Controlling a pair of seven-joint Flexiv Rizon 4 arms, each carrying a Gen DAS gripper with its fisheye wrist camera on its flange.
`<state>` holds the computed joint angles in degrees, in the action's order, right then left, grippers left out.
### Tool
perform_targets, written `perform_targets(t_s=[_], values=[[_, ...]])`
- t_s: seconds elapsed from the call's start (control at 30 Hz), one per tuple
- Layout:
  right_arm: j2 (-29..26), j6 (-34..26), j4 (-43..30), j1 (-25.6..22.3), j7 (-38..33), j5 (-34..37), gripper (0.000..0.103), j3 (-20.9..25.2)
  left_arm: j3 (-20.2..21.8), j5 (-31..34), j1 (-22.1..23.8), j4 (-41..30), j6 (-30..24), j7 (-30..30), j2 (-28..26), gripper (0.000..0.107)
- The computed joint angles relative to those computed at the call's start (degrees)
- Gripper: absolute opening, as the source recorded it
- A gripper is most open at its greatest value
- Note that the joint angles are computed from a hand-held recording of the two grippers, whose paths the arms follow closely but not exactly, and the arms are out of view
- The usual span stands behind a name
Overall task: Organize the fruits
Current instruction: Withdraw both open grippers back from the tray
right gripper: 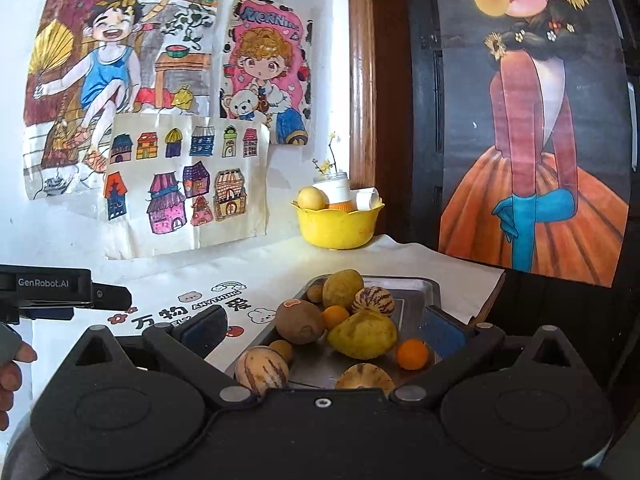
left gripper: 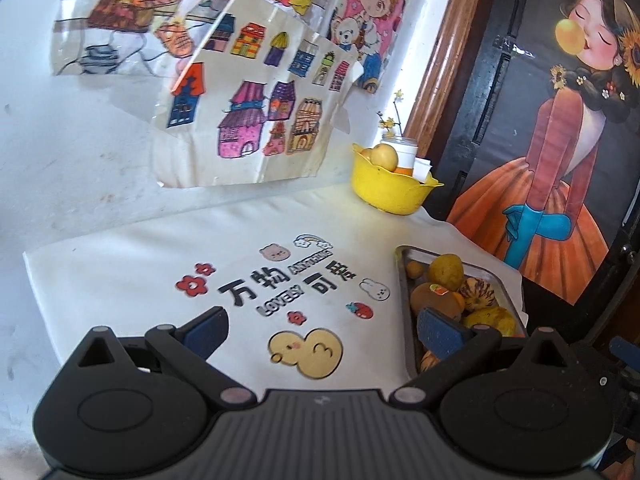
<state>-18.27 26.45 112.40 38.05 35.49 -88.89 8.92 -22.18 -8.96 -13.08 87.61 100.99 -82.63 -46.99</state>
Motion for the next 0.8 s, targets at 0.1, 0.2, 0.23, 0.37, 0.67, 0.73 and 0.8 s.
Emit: perform_targets(t_s=[0.1, 0.2, 0.23, 0.37, 0.67, 0.73, 0.8], values=[[-0.73, -2.08, -0.59, 1.10, -1.13, 0.13, 0.102, 0.04, -0.22, 0.77, 0.66, 2.01, 2.71, -0.70, 0.33, 0.103], [-1.18, -3.34, -0.90, 1.89, -1.22, -0.11, 0.102, -0.01, 1.07, 1.05, 0.18, 3.58, 4.28, -2.11, 0.86, 0.103], [-1.28, -3.62, -0.96, 2.08, -1.22, -0.19, 0.102, -0.02, 1.68, 1.23, -0.09, 4.03, 4.94, -2.48, 0.98, 0.103], [-1.70, -5.34, -1.22, 2.99, -1.05, -0.27, 0.102, -0.06, 5.33, 0.97, -2.40, 4.85, 6.32, -3.66, 1.57, 0.103], [-2.37, -8.96, -1.24, 4.71, 0.06, -1.01, 0.102, 0.04, 8.18, 2.14, -4.04, 6.88, 10.28, -4.64, 2.19, 0.103], [-2.60, -9.24, -1.32, 4.95, 0.64, -1.14, 0.102, 0.06, 9.65, 1.76, -5.10, 7.43, 11.38, -4.65, 2.43, 0.103], [-2.80, -9.25, -1.36, 5.12, 1.24, -1.23, 0.102, 0.07, 10.54, 1.54, -5.70, 7.80, 11.95, -4.42, 2.58, 0.103]])
